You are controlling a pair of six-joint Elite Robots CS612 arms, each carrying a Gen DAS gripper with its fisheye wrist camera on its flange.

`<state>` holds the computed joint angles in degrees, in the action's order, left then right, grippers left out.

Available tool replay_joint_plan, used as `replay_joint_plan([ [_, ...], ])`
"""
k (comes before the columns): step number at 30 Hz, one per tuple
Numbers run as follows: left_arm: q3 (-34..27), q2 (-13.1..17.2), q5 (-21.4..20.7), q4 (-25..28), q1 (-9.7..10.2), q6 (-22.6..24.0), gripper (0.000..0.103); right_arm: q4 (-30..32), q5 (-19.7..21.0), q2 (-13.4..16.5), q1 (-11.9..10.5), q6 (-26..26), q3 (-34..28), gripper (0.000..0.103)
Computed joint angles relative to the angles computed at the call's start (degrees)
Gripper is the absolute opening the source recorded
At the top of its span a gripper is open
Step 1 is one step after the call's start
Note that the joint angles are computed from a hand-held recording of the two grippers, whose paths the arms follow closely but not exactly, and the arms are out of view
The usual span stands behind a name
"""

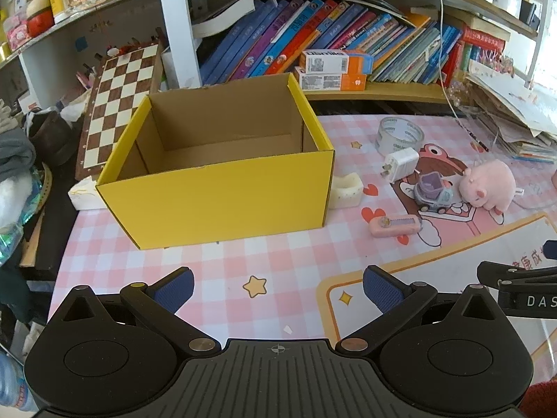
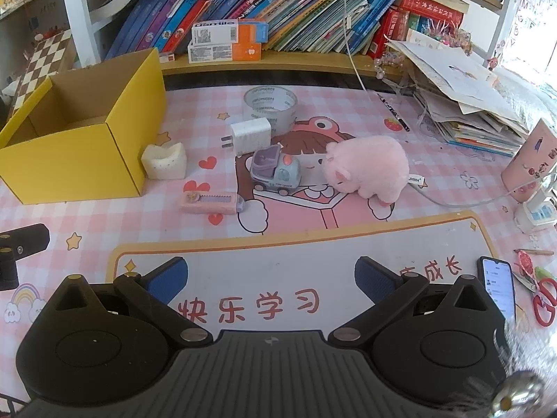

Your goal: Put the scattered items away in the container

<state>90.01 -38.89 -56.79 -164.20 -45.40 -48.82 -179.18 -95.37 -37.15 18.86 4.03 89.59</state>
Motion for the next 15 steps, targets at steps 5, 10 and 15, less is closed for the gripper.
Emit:
replay_joint_plan([
  [5, -0.24, 0.11, -0.04, -0.04, -0.07, 0.66, 0.103, 0.56, 0.59, 0.07, -0.1, -0.57, -0.19, 0.103],
  [10, 0.28, -0.03, 0.34, -1.33, -0.18, -0.02, 0.103, -0.94, 0.3, -0.02, 0.11, -2.34, 0.2, 0.103],
  [15, 0.56, -0.12, -0.07, -1.74, -0.11, -0.59, 0.103, -0.38, 0.77, -0.03, 0.07, -2.57, 0.23, 0.103],
])
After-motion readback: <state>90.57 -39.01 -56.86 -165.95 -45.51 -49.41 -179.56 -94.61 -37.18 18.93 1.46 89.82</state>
